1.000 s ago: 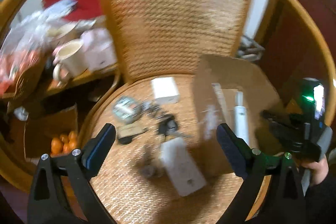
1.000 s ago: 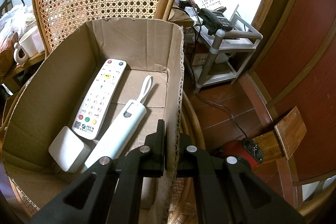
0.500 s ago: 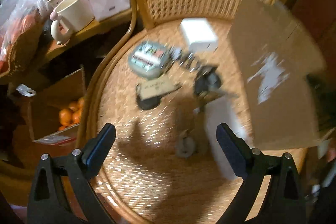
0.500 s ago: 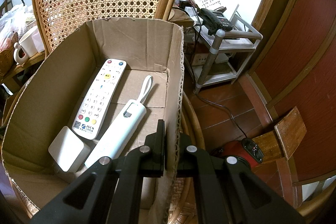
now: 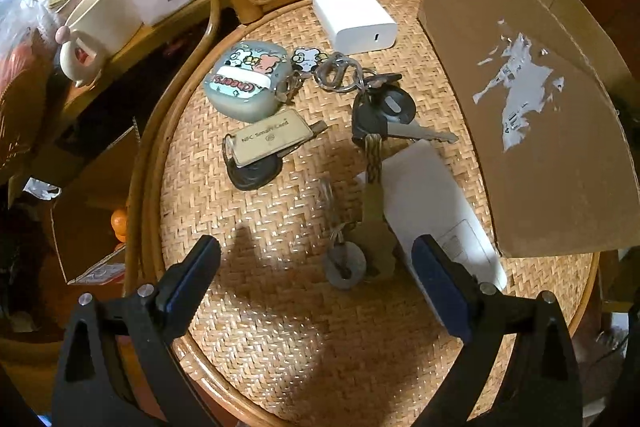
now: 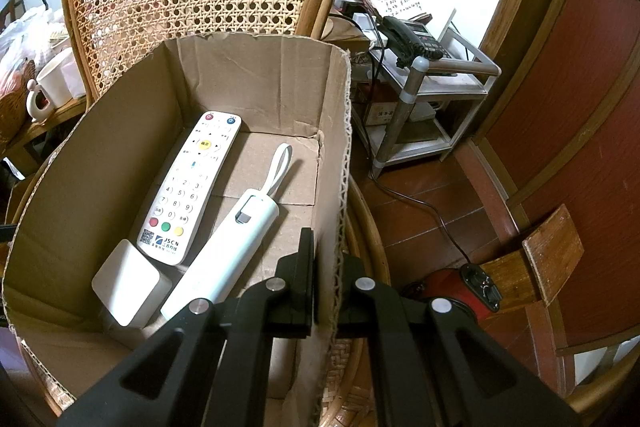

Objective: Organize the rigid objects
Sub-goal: 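Move the left tool to the bunch of keys and grasp them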

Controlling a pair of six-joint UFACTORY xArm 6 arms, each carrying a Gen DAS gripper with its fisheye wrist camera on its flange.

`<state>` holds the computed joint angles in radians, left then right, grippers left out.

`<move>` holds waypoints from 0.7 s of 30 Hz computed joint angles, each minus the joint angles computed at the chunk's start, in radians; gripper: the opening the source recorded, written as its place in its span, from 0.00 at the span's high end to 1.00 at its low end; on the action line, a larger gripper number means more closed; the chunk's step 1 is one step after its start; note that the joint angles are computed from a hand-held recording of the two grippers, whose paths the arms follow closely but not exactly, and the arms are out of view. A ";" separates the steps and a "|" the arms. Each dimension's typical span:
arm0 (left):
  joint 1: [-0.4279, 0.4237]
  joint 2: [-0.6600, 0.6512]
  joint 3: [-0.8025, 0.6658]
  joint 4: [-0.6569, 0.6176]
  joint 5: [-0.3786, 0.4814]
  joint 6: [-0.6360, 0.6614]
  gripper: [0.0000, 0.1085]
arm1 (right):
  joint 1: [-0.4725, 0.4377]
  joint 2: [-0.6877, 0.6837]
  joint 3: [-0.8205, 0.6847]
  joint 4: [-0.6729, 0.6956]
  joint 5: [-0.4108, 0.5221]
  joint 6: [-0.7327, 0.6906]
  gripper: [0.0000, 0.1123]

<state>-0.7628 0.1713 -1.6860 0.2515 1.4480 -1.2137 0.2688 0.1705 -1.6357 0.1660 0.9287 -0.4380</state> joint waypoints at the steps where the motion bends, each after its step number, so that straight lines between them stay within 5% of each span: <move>1: 0.001 0.003 -0.007 -0.002 0.006 0.008 0.12 | 0.000 0.000 0.000 0.000 0.000 0.000 0.95; 7: -0.011 0.005 -0.020 0.000 0.027 0.044 0.13 | 0.000 0.000 0.000 -0.001 0.000 0.000 0.94; 11: -0.005 -0.017 0.023 -0.035 -0.052 0.083 0.12 | 0.000 0.002 -0.003 -0.002 0.002 0.001 0.95; 21: -0.034 0.043 -0.086 -0.016 0.063 0.156 0.12 | 0.001 0.003 -0.005 -0.003 0.004 0.002 0.95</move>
<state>-0.7972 0.2140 -1.7721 0.2351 1.5109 -1.0574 0.2697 0.1731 -1.6403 0.1632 0.9327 -0.4359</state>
